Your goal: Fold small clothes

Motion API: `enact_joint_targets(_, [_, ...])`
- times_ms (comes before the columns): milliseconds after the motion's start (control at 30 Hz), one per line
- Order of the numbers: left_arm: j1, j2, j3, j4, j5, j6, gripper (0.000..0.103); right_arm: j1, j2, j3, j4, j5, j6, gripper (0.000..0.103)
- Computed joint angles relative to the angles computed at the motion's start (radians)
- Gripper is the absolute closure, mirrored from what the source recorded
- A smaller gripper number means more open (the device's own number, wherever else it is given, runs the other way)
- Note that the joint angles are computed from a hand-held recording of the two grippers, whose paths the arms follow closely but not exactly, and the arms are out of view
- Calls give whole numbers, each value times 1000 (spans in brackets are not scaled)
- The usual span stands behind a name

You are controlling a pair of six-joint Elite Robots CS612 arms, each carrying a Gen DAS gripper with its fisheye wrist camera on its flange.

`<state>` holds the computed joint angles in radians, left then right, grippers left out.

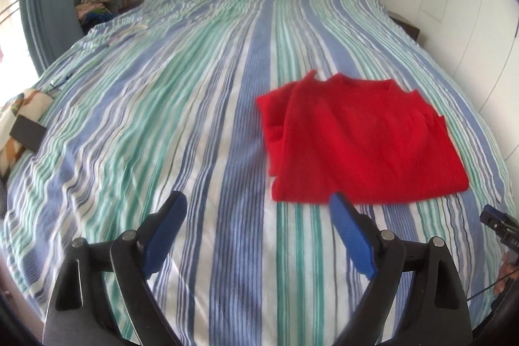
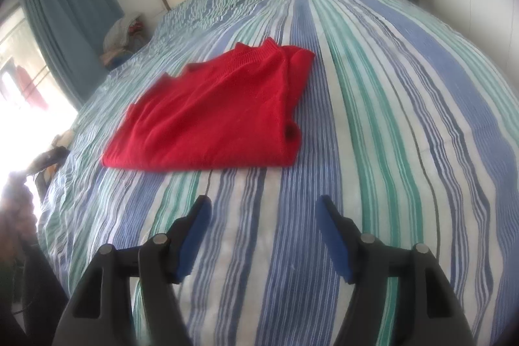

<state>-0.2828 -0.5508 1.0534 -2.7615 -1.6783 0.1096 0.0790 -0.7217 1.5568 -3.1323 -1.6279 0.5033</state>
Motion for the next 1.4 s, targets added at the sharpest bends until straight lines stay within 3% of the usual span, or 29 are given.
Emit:
enact_joint_targets(300, [-2,-24,66,-45,14,4,7,28,-1,-5,3,-15,-27,37])
enact_joint_targets(667, [10,35,80,81,8,-31,6,31,8,7,29,-17,-7,36])
enact_joint_targets(733, [9,37,101,21,7,-10,2,29,9,10,31,-20,-4,36])
enact_joint_targets(833, [2,37,111,0,21,1,0,22,19,17,34,7,5,31])
enact_joint_targets(933, [3,38,126,-41,15,3,0,21,37,30,-28,10,-16,29])
enact_joint_targets(1100, [2,42,129,-63,15,2,0,34,69,38,-152,-18,-65,17])
enact_joint_targets(1400, [-1,47,116,-45,22,1,0,31,74,37,-168,1,-74,13])
